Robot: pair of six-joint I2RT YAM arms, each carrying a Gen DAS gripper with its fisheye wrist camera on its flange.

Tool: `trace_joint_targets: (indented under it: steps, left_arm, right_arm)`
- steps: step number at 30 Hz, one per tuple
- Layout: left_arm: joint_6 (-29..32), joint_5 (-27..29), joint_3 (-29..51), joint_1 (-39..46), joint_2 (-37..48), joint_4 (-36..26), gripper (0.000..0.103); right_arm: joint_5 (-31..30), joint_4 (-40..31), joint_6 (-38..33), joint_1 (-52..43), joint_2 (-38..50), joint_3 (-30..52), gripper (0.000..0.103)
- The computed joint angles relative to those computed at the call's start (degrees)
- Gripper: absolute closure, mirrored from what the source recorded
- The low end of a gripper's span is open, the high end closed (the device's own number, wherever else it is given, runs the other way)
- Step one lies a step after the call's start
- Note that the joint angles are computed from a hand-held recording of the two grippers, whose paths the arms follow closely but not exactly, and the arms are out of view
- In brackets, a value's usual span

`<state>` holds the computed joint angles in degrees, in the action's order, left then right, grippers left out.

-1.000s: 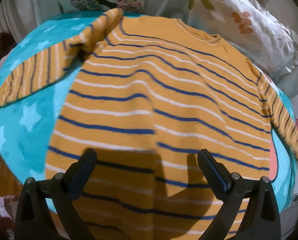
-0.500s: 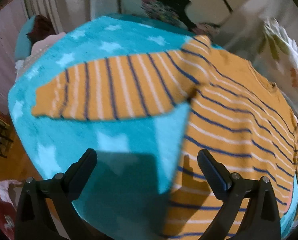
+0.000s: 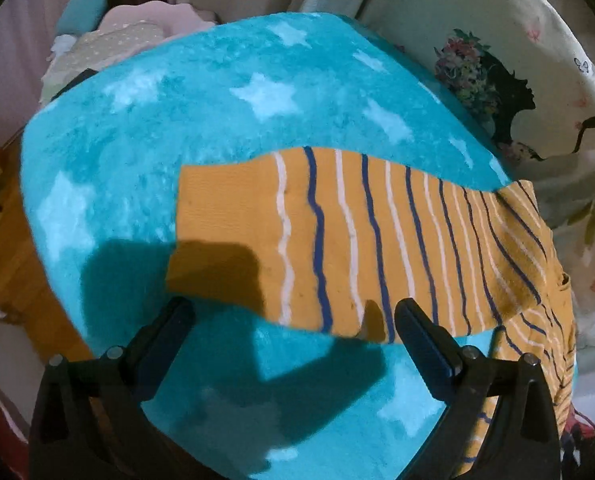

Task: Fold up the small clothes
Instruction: 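Open the right gripper and lift it off the folded sleeve, then grasp the other sleeve cuff with the left gripper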

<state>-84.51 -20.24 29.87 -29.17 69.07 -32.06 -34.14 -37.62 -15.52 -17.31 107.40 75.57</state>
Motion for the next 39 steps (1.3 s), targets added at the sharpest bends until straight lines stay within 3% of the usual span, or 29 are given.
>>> trace_joint_targets:
  steps: [7,8,9,10,11,14,15,19,23,28,34,39]
  left_arm:
    - [9.0,2.0,-3.4,8.1,-3.4,5.8,0.002]
    - [10.2,2.4,-3.8,9.1,-3.9,6.1,0.009]
    - [11.4,2.4,-3.6,9.7,-3.9,5.8,0.021]
    - [13.4,2.2,-2.9,10.6,-3.6,4.6,0.064]
    - [16.2,3.8,-2.8,13.0,-3.3,4.7,0.093]
    - [20.9,12.5,-8.3,23.1,-7.5,11.5,0.093]
    - [23.0,13.6,-8.0,27.0,-8.2,10.4,0.093]
    - [35.2,9.3,-2.8,40.0,-9.2,3.5,0.093]
    - [45.1,10.5,3.4,48.6,-6.2,3.4,0.093]
    - [44.7,4.0,11.1,38.1,-1.3,2.0,0.093]
    - [38.8,2.9,19.3,20.2,4.2,1.9,0.093]
    - [34.5,2.6,32.1,5.1,16.3,3.3,0.093]
  right_arm:
    - [3.7,3.2,5.5,7.5,-3.3,-2.9,0.061]
    - [4.3,3.3,5.8,8.2,-3.5,-3.1,0.061]
    - [5.3,3.6,6.1,9.2,-3.7,-3.2,0.061]
    - [6.2,4.0,6.5,10.0,-3.7,-3.4,0.061]
    - [7.1,4.1,6.9,10.7,-3.6,-3.2,0.061]
    - [8.7,4.4,7.9,12.4,-3.2,-2.7,0.061]
    - [9.2,4.6,8.2,12.9,-3.1,-2.7,0.061]
    - [12.0,5.1,7.9,14.6,-3.8,-3.0,0.061]
    - [13.2,4.8,8.3,15.1,-3.2,-3.1,0.061]
    - [14.0,4.2,9.0,14.9,-2.5,-4.0,0.061]
    - [12.2,4.2,6.8,11.7,-2.8,-5.3,0.061]
    - [8.2,2.9,5.1,6.7,-1.2,-3.5,0.061]
